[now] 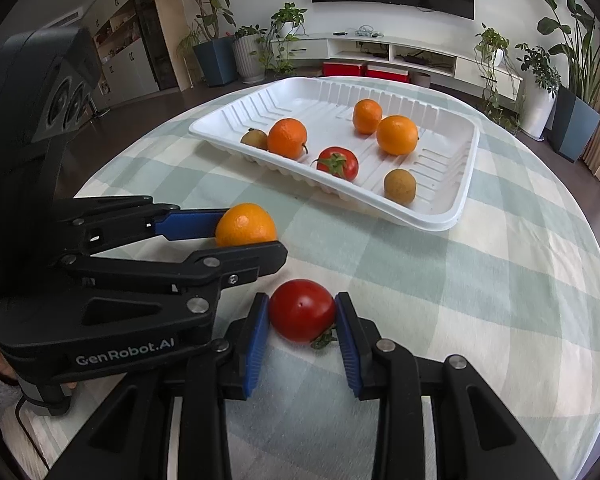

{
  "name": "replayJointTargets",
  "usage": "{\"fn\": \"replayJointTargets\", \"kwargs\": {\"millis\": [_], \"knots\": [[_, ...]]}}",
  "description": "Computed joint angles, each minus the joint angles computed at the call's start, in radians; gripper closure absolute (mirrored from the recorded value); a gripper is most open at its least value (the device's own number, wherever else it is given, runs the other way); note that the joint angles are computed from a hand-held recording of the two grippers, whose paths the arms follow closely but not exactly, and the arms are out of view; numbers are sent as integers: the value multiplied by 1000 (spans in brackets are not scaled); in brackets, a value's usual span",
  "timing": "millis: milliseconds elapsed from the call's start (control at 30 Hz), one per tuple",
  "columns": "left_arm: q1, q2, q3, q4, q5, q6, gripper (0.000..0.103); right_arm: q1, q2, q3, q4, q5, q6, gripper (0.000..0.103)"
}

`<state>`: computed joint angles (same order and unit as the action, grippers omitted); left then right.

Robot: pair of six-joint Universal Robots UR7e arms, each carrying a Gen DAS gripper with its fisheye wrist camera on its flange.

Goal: Organize fruits
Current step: 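Close the left tool on the orange while the right tool closes on the red tomato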

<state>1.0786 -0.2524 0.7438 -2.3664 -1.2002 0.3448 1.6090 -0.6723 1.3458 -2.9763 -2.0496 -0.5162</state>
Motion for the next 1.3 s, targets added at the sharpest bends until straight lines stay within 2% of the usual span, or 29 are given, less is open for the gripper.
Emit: {"fn": "replayJointTargets", "kwargs": {"millis": [100, 967, 1300], "knots": [[1, -2, 3, 2, -7, 5, 69, 0, 0, 0, 0, 0, 0, 67], [-1, -9, 17, -10, -9, 15, 70, -1, 0, 3, 2, 7, 8, 67], [0, -19, 27, -20, -11, 12, 70, -5, -4, -2, 26, 31, 39, 67]]}}
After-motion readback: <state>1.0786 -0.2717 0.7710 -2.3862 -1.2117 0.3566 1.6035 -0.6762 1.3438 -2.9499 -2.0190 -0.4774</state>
